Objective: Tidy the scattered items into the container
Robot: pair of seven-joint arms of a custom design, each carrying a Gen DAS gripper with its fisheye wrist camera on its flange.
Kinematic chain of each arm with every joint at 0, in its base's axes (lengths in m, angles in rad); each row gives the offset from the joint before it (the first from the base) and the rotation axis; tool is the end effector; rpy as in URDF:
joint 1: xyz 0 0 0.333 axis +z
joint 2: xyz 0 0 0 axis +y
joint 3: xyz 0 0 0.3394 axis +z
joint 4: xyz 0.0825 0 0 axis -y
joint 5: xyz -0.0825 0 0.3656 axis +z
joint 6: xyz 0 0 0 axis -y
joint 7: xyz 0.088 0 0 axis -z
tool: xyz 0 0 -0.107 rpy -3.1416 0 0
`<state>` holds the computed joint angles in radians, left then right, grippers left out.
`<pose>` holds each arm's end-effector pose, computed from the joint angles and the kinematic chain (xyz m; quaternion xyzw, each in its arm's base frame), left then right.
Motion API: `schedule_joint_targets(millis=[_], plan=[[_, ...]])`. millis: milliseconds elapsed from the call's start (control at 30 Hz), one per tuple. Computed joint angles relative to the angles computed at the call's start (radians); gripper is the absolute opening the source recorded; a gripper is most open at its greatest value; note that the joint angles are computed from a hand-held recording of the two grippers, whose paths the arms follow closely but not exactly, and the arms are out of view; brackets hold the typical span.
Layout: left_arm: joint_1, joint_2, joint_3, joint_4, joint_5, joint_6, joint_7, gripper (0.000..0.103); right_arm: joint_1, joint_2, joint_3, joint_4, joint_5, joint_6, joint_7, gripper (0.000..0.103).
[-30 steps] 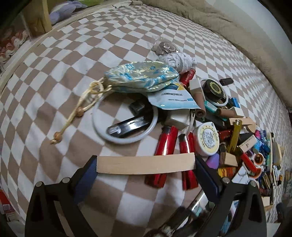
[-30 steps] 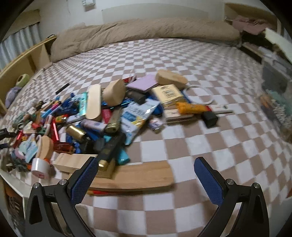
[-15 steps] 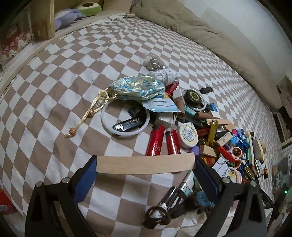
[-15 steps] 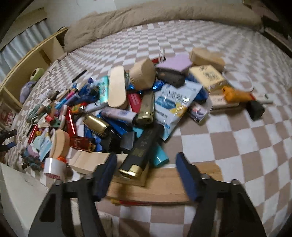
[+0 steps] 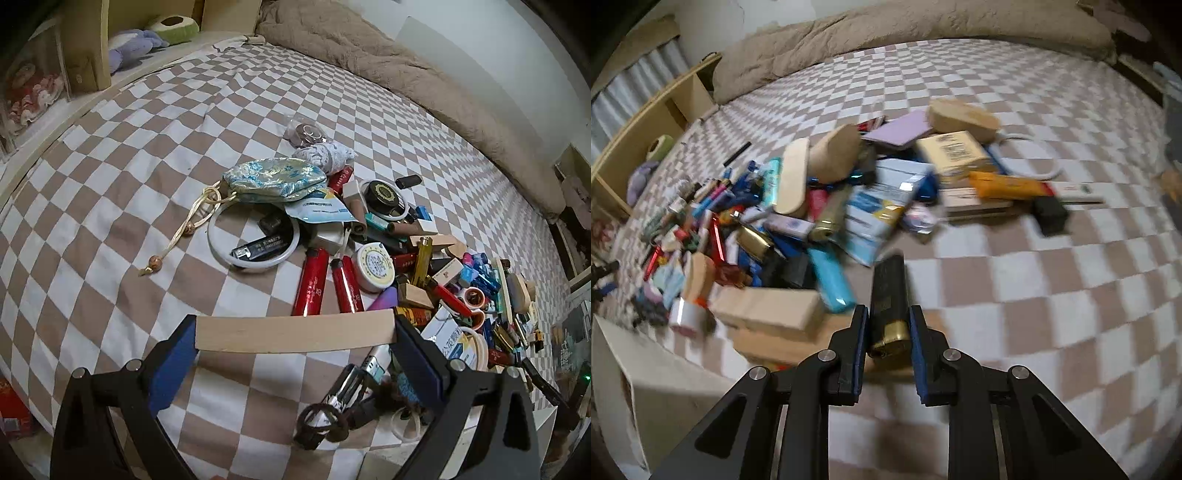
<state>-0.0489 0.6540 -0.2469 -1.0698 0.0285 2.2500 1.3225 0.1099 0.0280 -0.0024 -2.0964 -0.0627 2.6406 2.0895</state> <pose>0.7571 -0.1576 0.5387 -0.6909 0.6693 -0.2593 0.0863 0.5722 0.0634 0.4983 -0.5485 0.7960 -0.1353 0.2174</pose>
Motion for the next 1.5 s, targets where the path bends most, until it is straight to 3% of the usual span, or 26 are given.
schedule_joint_targets(millis=[67, 167, 333, 400, 433, 467, 533, 700, 867, 900, 967, 1033, 1167, 1233, 1333, 1433, 1500], plan=[[0.005, -0.015, -0.001, -0.028, -0.004, 0.013, -0.002, 0.100, -0.010, -0.035, -0.010, -0.031, 0.016, -0.021, -0.022, 0.021], [0.011, -0.037, -0.003, -0.066, -0.011, 0.030, -0.010, 0.100, -0.020, -0.074, -0.024, -0.066, -0.067, -0.073, 0.024, 0.021], [0.020, -0.066, -0.007, -0.113, -0.017, 0.062, -0.012, 0.100, -0.053, -0.103, -0.037, -0.117, -0.242, -0.093, 0.252, 0.022], [0.019, -0.075, -0.004, -0.128, -0.011, 0.073, -0.015, 0.100, -0.066, -0.098, -0.033, -0.102, -0.350, -0.156, 0.342, 0.026], [0.019, -0.077, -0.002, -0.131, -0.007, 0.075, -0.017, 0.100, -0.070, -0.099, -0.030, -0.094, -0.416, -0.196, 0.388, 0.045], [0.019, -0.079, 0.001, -0.137, -0.004, 0.077, -0.021, 0.100, -0.073, -0.098, -0.026, -0.084, -0.480, -0.238, 0.440, 0.074], [0.020, -0.081, 0.002, -0.140, -0.002, 0.076, -0.027, 0.100, -0.076, -0.108, -0.029, -0.087, -0.541, -0.273, 0.504, 0.091], [0.025, -0.083, -0.002, -0.145, -0.004, 0.082, -0.029, 0.100, -0.085, -0.163, -0.043, -0.132, -0.526, -0.267, 0.592, 0.091], [0.024, -0.089, -0.006, -0.153, -0.002, 0.091, -0.020, 0.100, -0.052, -0.220, -0.105, -0.258, -0.207, 0.073, 0.545, 0.091], [0.024, -0.091, -0.006, -0.156, -0.002, 0.093, -0.018, 0.100, -0.046, -0.223, -0.105, -0.262, -0.179, 0.097, 0.533, 0.091], [0.024, -0.091, -0.006, -0.157, -0.002, 0.094, -0.016, 0.100, -0.018, -0.224, -0.118, -0.264, -0.103, 0.147, 0.463, 0.091], [0.024, -0.091, -0.006, -0.156, -0.003, 0.093, -0.016, 0.100, 0.051, -0.212, -0.160, -0.264, 0.054, 0.198, 0.314, 0.091], [0.023, -0.091, -0.007, -0.156, -0.004, 0.092, -0.013, 0.100, 0.118, -0.158, -0.201, -0.228, 0.322, 0.216, 0.096, 0.091], [0.022, -0.092, -0.007, -0.158, -0.004, 0.092, -0.014, 0.100, 0.073, -0.147, -0.168, -0.227, 0.279, 0.195, 0.140, 0.091], [0.022, -0.091, -0.008, -0.159, -0.006, 0.095, -0.013, 0.100, -0.033, -0.144, -0.105, -0.232, 0.064, 0.165, 0.332, 0.091], [0.022, -0.090, -0.007, -0.157, -0.005, 0.093, -0.012, 0.100, -0.072, -0.134, -0.102, -0.228, -0.002, 0.179, 0.390, 0.091], [0.017, -0.089, -0.002, -0.155, 0.002, 0.088, -0.019, 0.100, -0.106, -0.131, -0.087, -0.214, -0.113, 0.157, 0.470, 0.091]])
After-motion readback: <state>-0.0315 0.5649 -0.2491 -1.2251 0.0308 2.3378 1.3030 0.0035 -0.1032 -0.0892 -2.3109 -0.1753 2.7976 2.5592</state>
